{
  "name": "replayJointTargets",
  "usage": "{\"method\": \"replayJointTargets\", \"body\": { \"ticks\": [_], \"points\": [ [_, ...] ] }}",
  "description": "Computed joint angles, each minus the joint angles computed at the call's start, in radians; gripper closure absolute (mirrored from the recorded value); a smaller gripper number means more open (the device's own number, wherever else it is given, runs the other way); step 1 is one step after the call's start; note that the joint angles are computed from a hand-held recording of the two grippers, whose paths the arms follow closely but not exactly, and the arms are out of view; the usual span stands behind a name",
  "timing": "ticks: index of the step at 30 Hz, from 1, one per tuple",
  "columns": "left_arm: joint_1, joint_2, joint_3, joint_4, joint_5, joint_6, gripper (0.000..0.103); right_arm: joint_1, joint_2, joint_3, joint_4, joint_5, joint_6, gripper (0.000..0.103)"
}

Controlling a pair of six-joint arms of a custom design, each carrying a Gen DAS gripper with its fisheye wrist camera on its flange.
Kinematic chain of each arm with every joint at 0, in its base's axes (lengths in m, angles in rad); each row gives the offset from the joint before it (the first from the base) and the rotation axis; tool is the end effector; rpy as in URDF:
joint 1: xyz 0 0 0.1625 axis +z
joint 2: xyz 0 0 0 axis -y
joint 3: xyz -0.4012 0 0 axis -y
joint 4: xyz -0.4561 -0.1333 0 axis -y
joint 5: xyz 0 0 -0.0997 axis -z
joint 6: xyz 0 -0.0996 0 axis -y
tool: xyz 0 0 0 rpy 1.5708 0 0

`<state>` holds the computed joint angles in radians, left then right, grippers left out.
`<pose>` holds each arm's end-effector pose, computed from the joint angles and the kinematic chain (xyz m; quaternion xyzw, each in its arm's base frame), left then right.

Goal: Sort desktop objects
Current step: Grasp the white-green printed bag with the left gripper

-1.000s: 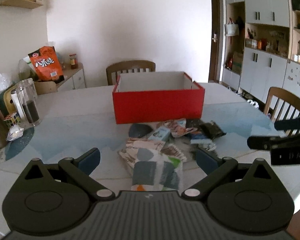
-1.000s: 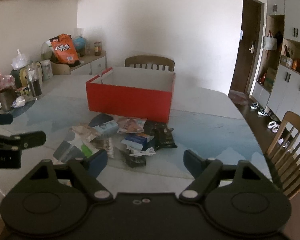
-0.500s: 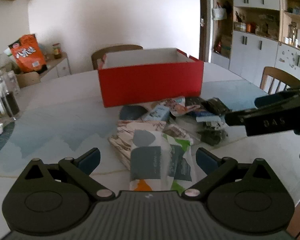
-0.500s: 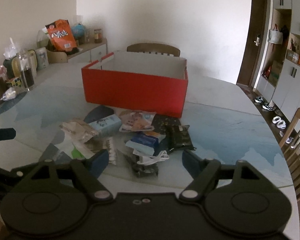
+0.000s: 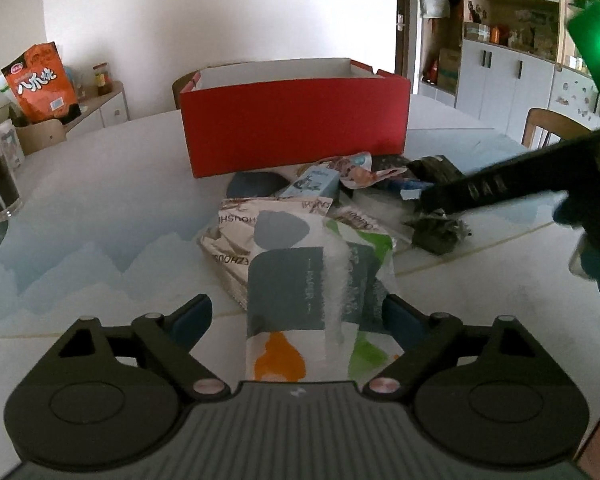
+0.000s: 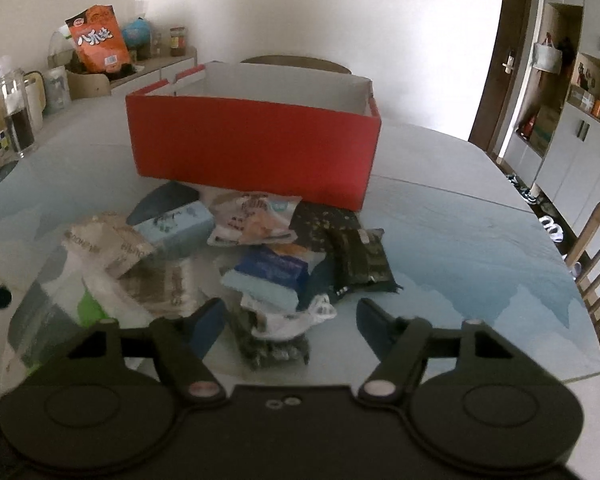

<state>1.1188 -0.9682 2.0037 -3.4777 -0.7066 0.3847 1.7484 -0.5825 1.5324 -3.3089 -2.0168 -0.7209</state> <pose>-0.0625 -0.6074 0.1354 0.1729 0.8241 -0.3958 0.3665 0.2187 -0.7069 0.0196 0.3146 -0.8480 0.3059 0.2972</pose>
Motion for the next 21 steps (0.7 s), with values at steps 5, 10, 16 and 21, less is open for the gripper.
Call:
{"method": "replayJointTargets", "body": {
  "ticks": [5,10,16,21],
  "points": [
    [0.01,0.004,-0.006,0.003,-0.012,0.004,0.012,0.012,0.051,-0.086,0.033,-0.011,0.033,0.032],
    [0.018,-0.001,-0.002,0.013,-0.036,-0.007,0.016,0.02,0.102,-0.165,0.072,-0.05,0.053,0.038],
    [0.028,0.004,-0.012,0.028,-0.056,-0.008,0.024,0.02,0.139,-0.228,0.15,-0.103,0.134,0.042],
    [0.036,-0.007,-0.014,0.052,-0.083,-0.021,0.034,0.018,0.146,-0.25,0.2,-0.126,0.185,0.052]
  ]
}}
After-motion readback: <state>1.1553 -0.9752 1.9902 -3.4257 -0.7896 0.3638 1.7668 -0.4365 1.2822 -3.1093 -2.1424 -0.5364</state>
